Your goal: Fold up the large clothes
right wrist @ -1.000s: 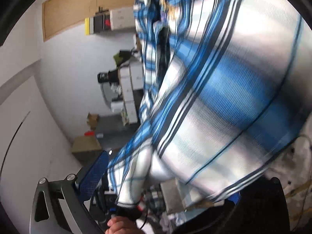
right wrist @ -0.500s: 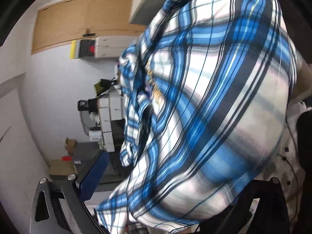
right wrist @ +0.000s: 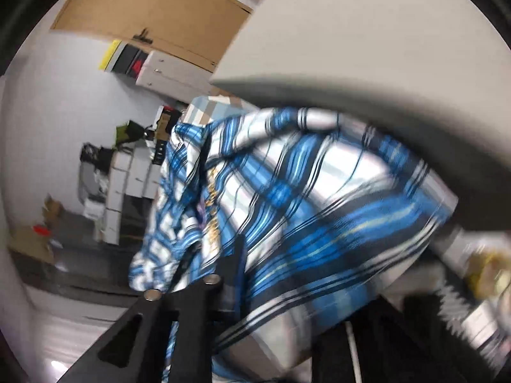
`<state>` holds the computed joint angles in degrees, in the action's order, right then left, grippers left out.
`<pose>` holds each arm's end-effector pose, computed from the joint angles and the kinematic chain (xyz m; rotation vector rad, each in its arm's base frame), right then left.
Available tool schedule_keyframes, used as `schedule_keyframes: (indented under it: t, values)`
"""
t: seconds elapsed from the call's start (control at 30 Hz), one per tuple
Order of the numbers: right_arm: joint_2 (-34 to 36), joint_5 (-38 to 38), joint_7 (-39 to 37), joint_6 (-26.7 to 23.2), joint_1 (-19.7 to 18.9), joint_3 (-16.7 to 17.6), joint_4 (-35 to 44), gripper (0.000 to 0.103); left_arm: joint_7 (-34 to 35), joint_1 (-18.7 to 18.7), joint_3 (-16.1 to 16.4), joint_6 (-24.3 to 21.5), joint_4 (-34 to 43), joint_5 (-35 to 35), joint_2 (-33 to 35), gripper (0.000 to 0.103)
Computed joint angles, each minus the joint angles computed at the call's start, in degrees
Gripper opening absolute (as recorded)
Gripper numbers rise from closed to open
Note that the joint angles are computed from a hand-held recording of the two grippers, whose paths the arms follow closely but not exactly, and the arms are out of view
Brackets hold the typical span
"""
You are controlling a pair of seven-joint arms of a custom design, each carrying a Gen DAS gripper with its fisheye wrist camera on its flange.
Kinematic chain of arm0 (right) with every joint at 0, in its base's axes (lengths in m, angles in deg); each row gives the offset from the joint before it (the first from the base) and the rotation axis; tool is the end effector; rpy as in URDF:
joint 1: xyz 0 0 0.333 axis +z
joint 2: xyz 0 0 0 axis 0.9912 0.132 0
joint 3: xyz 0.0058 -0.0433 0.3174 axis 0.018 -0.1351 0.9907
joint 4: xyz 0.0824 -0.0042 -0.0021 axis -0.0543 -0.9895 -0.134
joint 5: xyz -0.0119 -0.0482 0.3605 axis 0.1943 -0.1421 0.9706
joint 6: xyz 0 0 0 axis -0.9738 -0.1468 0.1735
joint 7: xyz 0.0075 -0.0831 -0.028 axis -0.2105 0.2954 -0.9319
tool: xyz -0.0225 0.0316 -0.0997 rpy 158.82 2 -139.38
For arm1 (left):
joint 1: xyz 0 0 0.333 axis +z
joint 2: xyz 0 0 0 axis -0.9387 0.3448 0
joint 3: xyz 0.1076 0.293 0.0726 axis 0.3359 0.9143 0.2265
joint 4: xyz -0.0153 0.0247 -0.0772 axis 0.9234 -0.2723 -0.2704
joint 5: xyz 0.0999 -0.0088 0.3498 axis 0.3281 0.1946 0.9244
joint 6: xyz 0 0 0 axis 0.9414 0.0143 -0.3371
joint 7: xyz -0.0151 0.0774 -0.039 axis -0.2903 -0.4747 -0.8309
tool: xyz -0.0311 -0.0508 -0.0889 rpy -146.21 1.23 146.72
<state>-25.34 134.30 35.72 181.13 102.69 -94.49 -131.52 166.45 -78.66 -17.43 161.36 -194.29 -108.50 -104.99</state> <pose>0.4498 -0.0258 0.4912 -0.7852 2.0984 -0.0520 0.4129 -0.0667 0.5975 1.8997 -1.1471 1.7184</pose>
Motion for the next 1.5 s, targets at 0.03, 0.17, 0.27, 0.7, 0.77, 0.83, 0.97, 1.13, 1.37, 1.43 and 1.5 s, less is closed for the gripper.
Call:
schedule_keyframes:
  t: [0.03,0.17,0.27,0.7,0.77,0.83,0.97,1.13,1.37,1.43,1.5]
  values:
    - [0.1,-5.1,3.0,0.4,-3.5,3.1,-0.5,0.008,-0.3,0.1,-0.1,0.4,-0.6,0.2,-0.4,0.0]
    - [0.0,-6.2,-1.4,1.6,-8.6,8.1,-0.7,0.007,-3.9,0.8,-0.5,1.9,-4.4,3.6,-2.8,0.0]
    - [0.6,-2.8,-6.6,1.7,-2.2,2.3,0.6,0.004,-5.7,0.6,-0.6,2.7,-5.9,5.1,-3.3,0.0]
    - [-5.7,-12.3,-6.1,0.3,-4.0,4.9,-3.2,0.002,-15.4,-1.0,0.6,4.2,-10.4,15.2,-7.1,0.0]
    - [-6.6,-13.8,-4.3,-0.2,-3.9,4.7,-3.9,0.002,-16.3,-1.0,0.7,4.1,-11.6,16.3,-9.1,0.0]
    - [-8.7,-17.8,-0.6,0.4,-0.3,1.1,-5.6,0.002,-17.2,-1.0,0.8,4.0,-12.8,17.4,-11.1,0.0]
    - [-12.2,-21.0,2.3,-2.6,-2.1,2.0,-6.8,0.002,-20.4,-0.8,1.2,2.9,-14.5,21.2,-14.4,0.0]
    - [-15.9,-32.5,11.2,-8.2,-3.7,1.8,-6.3,0.002,-27.9,0.2,1.1,-0.6,-13.3,29.8,-16.4,0.0]
    - [-1.5,-36.9,8.1,-30.7,-19.9,15.9,18.6,0.002,-32.0,1.4,1.1,-0.9,1.1,38.5,-2.5,0.0]
    - [5.2,-44.2,11.2,-36.4,-12.1,9.4,28.6,0.002,-32.4,2.8,0.4,-2.5,7.8,40.6,3.6,0.0]
    - [12.9,-48.4,10.6,-37.4,-9.0,7.1,38.6,0.002,-34.9,3.0,0.5,-2.7,16.8,43.1,11.9,0.0]
